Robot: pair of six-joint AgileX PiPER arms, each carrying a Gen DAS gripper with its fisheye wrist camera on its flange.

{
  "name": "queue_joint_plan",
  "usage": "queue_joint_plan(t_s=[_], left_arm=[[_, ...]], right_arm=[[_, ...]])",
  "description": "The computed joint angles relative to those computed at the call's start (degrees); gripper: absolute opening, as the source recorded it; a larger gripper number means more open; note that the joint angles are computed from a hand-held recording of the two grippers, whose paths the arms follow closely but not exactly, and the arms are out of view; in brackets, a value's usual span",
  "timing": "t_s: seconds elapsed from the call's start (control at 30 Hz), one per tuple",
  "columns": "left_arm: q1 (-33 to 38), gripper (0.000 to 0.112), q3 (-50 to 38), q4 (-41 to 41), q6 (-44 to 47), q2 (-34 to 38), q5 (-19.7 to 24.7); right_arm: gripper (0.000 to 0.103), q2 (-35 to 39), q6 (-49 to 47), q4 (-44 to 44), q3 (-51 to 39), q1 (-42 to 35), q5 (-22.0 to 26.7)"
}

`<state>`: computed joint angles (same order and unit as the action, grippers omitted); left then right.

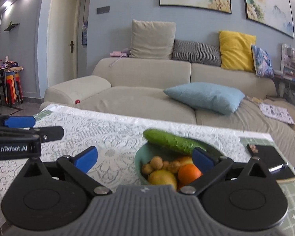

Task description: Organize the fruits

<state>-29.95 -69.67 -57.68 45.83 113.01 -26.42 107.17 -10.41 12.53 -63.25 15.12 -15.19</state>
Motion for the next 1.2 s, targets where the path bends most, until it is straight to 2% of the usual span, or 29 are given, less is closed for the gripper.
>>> queue_joint_plan(t_s=[0.07,0.2,0.37,0.47,0.6,0.97,1.2], left_arm=[[-0.3,0.091,0.6,-1.5,1.0,0.2,-0.9],[-0.5,0.092,1.0,-5.6,3.6,0.7,0.3],[-1.1,0.092,0.1,-14.7,11.4,2.3,2.0],[-1.8,0.092,-0.2,-18.3,15.2,2.9,1.0],[-1.7,0.092,-0.4,-19.5,16.1,2.8,1.6],[-1.9,0.092,-1.2,-22.4,19.0,3.0,2.4],[-1.6,0.092,-1.3,-23.5,19.9,3.1,3.1]], right_arm=[[0.099,0.0,1.1,0.2,0.7,0.2,0.6],[0.099,-0.2,2.6,0.9,2.7,0.5,1.2],[0.099,0.4,-4.1,7.2,2.9,0.8,2.0],[0.099,0.8,-5.8,9.3,2.2,0.5,3.3],[0.099,1.2,0.9,3.6,1.6,-0.3,5.6],[0.099,1.0,12.8,-6.4,1.6,-1.5,7.1],[0.099,1.1,15.5,-8.4,1.2,-1.6,7.7]])
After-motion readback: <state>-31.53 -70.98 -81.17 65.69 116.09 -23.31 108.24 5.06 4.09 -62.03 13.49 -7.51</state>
